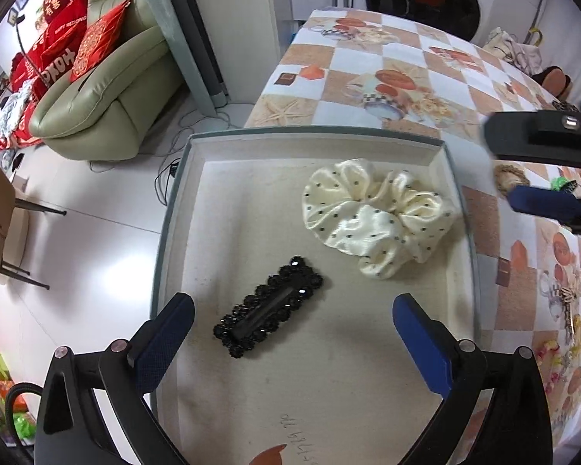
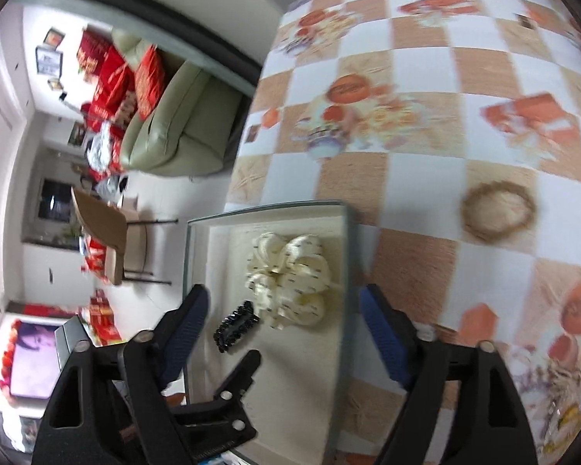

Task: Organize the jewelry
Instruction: 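Grasp the braided rope bracelet with the left tool while the right tool grasps the green bangle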

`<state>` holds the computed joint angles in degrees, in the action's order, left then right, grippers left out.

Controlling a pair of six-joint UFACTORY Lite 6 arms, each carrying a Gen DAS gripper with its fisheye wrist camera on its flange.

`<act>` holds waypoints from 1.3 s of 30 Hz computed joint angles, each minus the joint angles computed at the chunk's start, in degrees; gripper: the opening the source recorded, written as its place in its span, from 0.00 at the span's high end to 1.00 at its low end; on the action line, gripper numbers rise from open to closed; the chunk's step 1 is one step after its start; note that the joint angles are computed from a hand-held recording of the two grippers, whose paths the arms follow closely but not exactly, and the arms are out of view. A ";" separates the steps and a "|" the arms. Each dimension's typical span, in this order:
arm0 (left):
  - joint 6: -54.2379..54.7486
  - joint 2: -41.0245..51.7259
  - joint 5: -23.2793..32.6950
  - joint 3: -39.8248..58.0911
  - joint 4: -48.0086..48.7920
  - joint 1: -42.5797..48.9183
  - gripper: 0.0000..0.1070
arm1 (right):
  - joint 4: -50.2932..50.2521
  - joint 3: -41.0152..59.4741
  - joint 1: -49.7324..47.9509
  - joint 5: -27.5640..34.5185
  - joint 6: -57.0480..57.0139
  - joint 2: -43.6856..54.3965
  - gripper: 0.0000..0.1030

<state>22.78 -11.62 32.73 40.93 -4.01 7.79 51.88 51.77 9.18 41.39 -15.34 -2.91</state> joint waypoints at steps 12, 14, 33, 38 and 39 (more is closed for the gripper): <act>-15.00 -5.99 5.74 1.13 7.14 -18.07 0.04 | -10.49 -16.71 -32.12 15.06 -3.61 -24.25 0.13; -18.50 -5.62 6.27 2.50 7.85 -22.32 0.04 | -12.42 -17.19 -39.45 18.53 -6.77 -24.53 0.13; -40.84 19.76 2.77 21.00 18.48 -45.00 0.04 | -24.87 -7.13 -63.66 15.98 -19.78 -7.08 0.13; -40.57 26.56 1.48 25.30 18.43 -44.92 0.04 | -25.57 -4.15 -62.28 13.42 -19.49 -2.60 0.13; -40.29 28.44 1.52 26.83 17.35 -44.38 0.04 | -25.74 -3.73 -61.66 12.84 -19.24 -1.88 0.13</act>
<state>-17.51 16.82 34.25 67.77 13.33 -36.59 26.14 48.04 -52.48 54.22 -34.58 -4.80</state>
